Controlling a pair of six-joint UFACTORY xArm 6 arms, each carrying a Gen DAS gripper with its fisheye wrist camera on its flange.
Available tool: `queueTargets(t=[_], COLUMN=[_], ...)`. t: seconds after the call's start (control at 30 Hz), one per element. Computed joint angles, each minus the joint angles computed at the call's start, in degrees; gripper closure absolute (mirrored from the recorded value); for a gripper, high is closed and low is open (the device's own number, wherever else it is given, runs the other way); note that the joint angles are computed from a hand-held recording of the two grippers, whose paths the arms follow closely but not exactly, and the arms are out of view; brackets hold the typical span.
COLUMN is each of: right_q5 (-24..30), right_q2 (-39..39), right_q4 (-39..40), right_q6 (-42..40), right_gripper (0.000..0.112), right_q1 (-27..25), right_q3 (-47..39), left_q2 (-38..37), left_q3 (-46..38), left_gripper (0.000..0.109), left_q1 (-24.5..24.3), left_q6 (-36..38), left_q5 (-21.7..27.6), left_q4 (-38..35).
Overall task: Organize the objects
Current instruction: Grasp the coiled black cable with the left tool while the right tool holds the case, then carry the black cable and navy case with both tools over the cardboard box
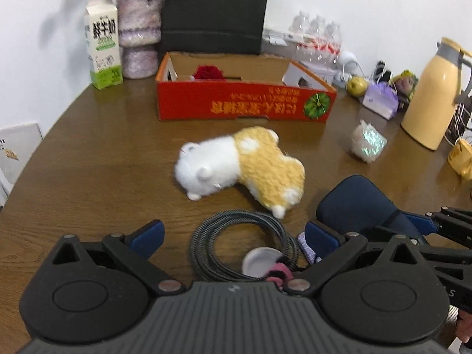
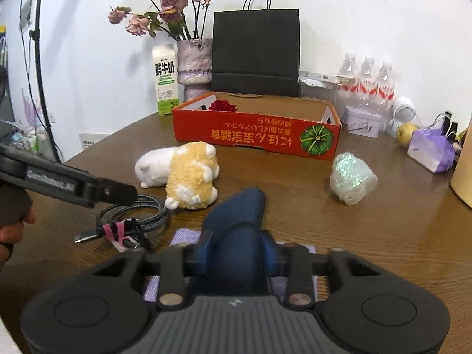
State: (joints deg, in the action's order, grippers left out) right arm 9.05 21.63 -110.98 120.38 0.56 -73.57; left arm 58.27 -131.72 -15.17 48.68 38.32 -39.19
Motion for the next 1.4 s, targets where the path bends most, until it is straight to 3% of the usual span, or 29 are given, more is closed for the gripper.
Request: queueTargets(t=[0.13, 0.23, 0.27, 0.37, 0.57, 0.77, 0.93, 1.0, 1.07, 1.4], right_q5=[-2.0, -2.1, -1.7, -1.2, -1.1, 2.0, 1.7, 1.7, 1.0, 2.9], right_q2=[-0.5, -0.7, -0.6, 0.0, 2.8, 3.6, 3.7, 3.5, 3.0, 2.1], right_q4=[-1.1, -2.0, -1.6, 5.1, 17.4, 16.7, 13.2, 11.1, 6.9, 0.4], right_q6=[0.8, 1.0, 0.2, -7.0, -17.3, -17.1, -13.7, -11.6, -7.1, -1.7], right_gripper=[0.074, 0.045, 0.04, 0.038, 0.035, 0.027, 0.028, 0.033, 0.046, 0.052], right_q1=[-1.1, -0.9, -0.7, -0.4, -0.6, 0.6, 0.5, 0.5, 0.4, 1.7], right_q3=[0.5, 0.6, 0.8, 1.2, 0.4, 0.2, -0.1, -0.1, -0.2, 0.2], left_q2=[1.4, 3.1, 3.7, 5.7, 6.2, 3.1, 1.4, 0.9, 0.2, -4.2], left_q3=[-2.4, -5.2, -6.2, -9.1, -7.5, -0.1, 3.4, 4.7, 6.1, 12.6], left_gripper=[0.006, 0.006, 0.006, 0.006, 0.006, 0.006, 0.015, 0.016, 0.016, 0.016], left_q1=[-0.7, -1.0, -1.1, -1.6, -2.1, -2.7, -2.6, -2.7, -2.7, -2.7], left_q6=[-5.4, -9.1, -10.4, -14.6, -19.0, -17.8, -16.4, -15.2, -14.0, -6.3], left_q5=[2.0, 3.6, 4.3, 5.8, 2.5, -5.0, -8.6, -9.8, -11.2, -15.2], left_q4=[5.6, 9.0, 10.1, 14.1, 16.6, 14.3, 12.3, 11.2, 10.0, 1.4])
